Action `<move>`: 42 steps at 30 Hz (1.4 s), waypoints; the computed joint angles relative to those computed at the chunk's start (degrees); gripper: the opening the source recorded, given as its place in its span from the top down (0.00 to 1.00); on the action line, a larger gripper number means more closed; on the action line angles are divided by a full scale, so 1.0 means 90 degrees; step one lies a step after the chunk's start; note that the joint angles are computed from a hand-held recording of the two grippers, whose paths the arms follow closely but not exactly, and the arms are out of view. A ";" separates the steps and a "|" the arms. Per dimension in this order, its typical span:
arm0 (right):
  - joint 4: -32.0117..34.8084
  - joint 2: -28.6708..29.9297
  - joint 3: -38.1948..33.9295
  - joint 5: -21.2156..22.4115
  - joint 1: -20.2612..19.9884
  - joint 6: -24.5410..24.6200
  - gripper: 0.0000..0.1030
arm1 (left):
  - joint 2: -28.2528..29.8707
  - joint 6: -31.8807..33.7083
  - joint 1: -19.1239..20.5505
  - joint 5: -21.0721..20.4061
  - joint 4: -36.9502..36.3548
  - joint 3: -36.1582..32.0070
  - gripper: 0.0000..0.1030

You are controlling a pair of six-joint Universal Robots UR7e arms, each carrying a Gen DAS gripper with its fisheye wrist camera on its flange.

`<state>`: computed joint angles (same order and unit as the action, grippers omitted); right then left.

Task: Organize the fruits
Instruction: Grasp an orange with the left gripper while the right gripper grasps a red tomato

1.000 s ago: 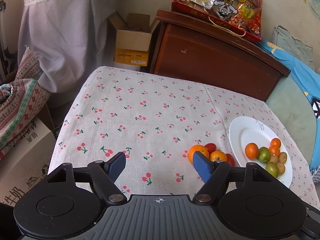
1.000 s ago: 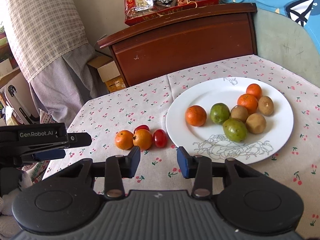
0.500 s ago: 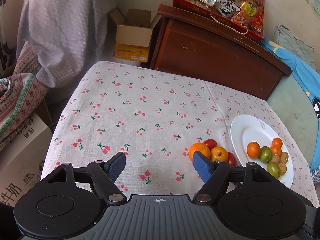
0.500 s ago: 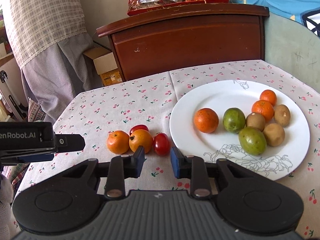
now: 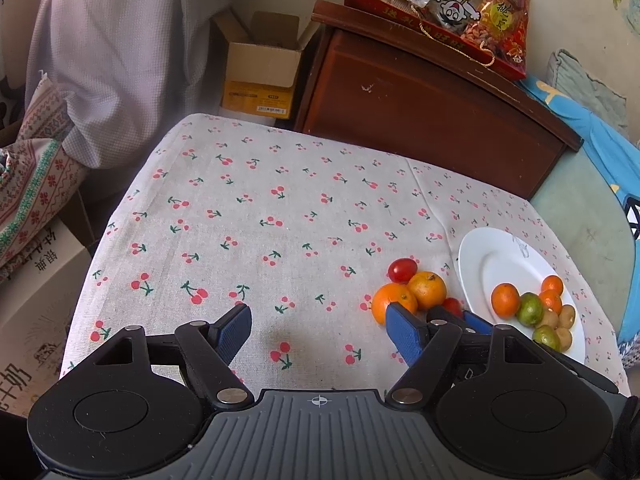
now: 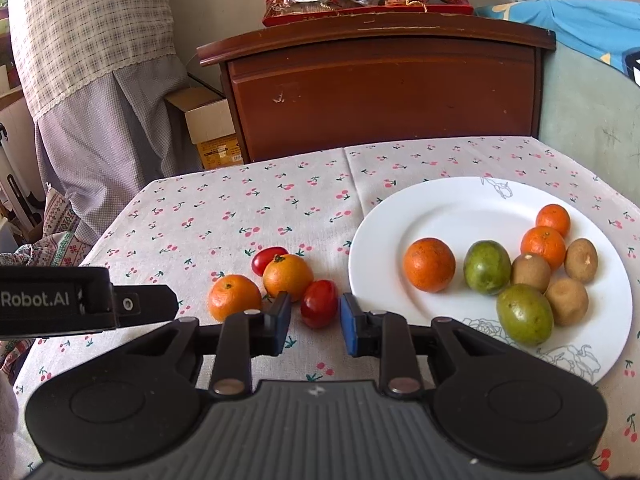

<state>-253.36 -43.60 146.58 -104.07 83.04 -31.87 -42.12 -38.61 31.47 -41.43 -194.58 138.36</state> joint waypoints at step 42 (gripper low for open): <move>-0.0774 -0.0261 0.1119 -0.0113 -0.0332 0.0627 0.82 | 0.1209 0.1593 -0.0056 -0.0226 -0.1127 -0.0667 0.72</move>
